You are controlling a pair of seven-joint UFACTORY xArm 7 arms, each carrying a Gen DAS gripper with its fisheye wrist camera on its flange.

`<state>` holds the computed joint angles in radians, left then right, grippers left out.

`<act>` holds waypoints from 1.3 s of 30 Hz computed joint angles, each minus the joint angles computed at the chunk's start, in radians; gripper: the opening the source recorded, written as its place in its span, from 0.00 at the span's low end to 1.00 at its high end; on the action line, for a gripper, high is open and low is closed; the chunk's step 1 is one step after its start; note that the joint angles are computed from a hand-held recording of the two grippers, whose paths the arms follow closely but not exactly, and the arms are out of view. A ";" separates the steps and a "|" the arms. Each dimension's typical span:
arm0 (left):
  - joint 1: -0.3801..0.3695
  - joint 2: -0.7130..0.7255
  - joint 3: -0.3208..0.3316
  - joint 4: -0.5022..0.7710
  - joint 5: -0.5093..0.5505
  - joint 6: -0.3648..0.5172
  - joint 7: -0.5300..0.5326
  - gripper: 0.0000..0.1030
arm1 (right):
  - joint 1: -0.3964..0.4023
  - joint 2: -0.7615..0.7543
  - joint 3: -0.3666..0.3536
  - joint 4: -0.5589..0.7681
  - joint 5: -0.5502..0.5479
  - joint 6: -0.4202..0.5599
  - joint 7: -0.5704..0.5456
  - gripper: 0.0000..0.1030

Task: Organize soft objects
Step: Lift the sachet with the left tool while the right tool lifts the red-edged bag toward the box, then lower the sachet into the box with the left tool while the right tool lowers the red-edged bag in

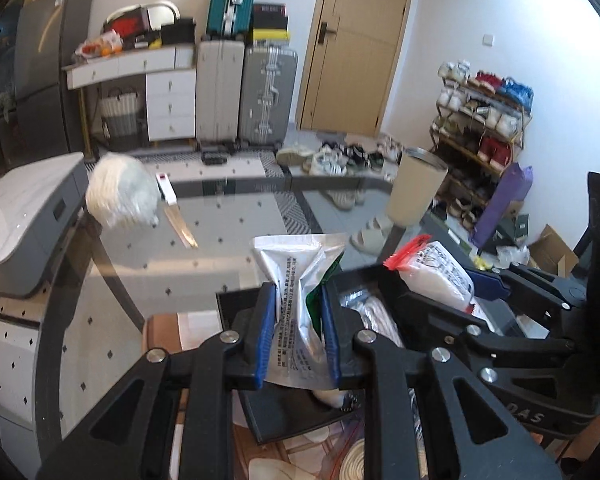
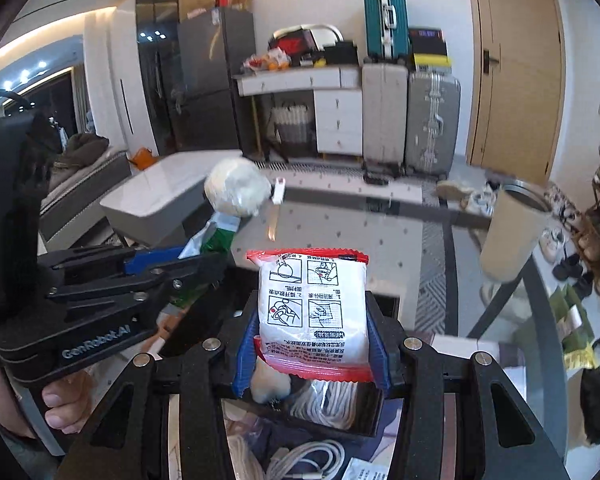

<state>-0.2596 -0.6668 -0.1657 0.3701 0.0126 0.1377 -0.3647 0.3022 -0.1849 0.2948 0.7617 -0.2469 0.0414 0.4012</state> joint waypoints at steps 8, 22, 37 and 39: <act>-0.035 0.029 0.012 0.017 -0.010 0.062 0.013 0.20 | 0.059 0.053 -0.065 0.019 0.089 0.030 -0.095 0.45; -0.057 0.085 0.029 0.038 -0.044 0.110 0.041 0.20 | 0.089 0.099 -0.086 0.030 0.160 0.098 -0.177 0.45; -0.055 0.113 0.030 0.051 -0.064 0.153 0.061 0.21 | 0.099 0.116 -0.084 0.047 0.184 0.145 -0.193 0.45; -0.059 0.117 0.035 0.049 -0.068 0.152 0.065 0.21 | 0.102 0.115 -0.087 0.044 0.199 0.139 -0.207 0.47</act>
